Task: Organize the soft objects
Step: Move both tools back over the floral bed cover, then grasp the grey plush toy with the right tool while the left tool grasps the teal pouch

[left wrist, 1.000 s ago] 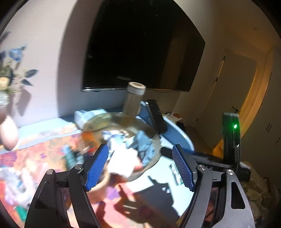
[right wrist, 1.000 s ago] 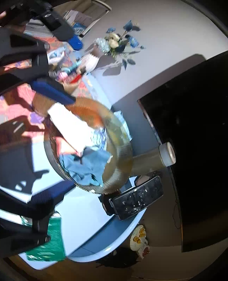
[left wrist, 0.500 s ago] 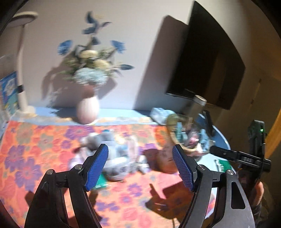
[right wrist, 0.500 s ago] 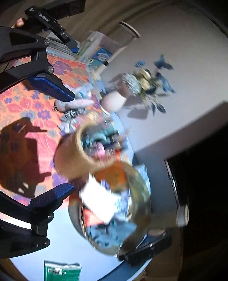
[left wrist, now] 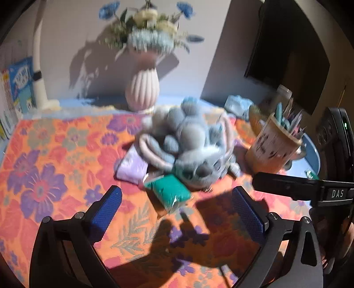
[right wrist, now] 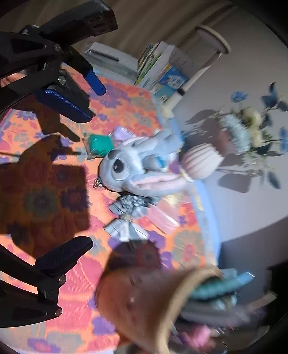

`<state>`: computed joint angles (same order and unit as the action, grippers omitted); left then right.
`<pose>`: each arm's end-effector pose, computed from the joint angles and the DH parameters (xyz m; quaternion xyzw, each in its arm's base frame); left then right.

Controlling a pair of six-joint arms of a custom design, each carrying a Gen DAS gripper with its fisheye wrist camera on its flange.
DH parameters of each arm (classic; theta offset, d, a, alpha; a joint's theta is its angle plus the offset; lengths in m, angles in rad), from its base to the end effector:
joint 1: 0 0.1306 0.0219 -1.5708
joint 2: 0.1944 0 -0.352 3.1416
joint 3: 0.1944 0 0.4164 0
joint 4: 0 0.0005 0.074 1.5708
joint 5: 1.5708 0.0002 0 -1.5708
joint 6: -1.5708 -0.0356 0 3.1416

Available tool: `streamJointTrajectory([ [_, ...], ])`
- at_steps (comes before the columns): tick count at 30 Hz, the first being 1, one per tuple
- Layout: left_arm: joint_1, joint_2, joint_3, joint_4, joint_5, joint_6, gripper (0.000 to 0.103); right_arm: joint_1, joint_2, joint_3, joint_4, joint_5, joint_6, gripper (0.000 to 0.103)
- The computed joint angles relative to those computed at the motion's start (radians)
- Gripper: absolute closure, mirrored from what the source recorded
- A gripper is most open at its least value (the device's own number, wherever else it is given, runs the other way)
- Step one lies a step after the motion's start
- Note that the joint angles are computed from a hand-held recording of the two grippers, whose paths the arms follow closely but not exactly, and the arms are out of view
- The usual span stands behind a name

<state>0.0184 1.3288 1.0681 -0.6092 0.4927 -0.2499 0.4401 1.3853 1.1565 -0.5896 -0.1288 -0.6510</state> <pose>0.4755 -0.0086 0.2942 0.1884 0.8951 -0.1825 0.3606 0.4553 0.2189 0.3082 0.0742 0.9255 0.2414 0.2823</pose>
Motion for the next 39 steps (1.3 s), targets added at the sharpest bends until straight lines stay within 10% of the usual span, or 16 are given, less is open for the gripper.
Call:
streamJointTrajectory([
  [10, -0.055, 0.103, 0.045, -0.021, -0.105, 0.004, 0.007, -0.008, 0.136, 0.090, 0.056, -0.005, -0.028, 0.001],
  [21, -0.068, 0.131, 0.056, -0.036, -0.117, 0.006, 0.045, 0.010, 0.220, 0.145, 0.115, 0.024, -0.009, 0.001],
  [26, -0.074, 0.127, 0.048, -0.016, -0.154, 0.012, 0.062, 0.012, 0.233, 0.139, 0.136, 0.016, 0.002, 0.038],
  [39, -0.076, 0.112, 0.032, 0.017, -0.164, 0.007, 0.072, 0.032, 0.166, 0.083, 0.214, 0.056, 0.038, 0.040],
])
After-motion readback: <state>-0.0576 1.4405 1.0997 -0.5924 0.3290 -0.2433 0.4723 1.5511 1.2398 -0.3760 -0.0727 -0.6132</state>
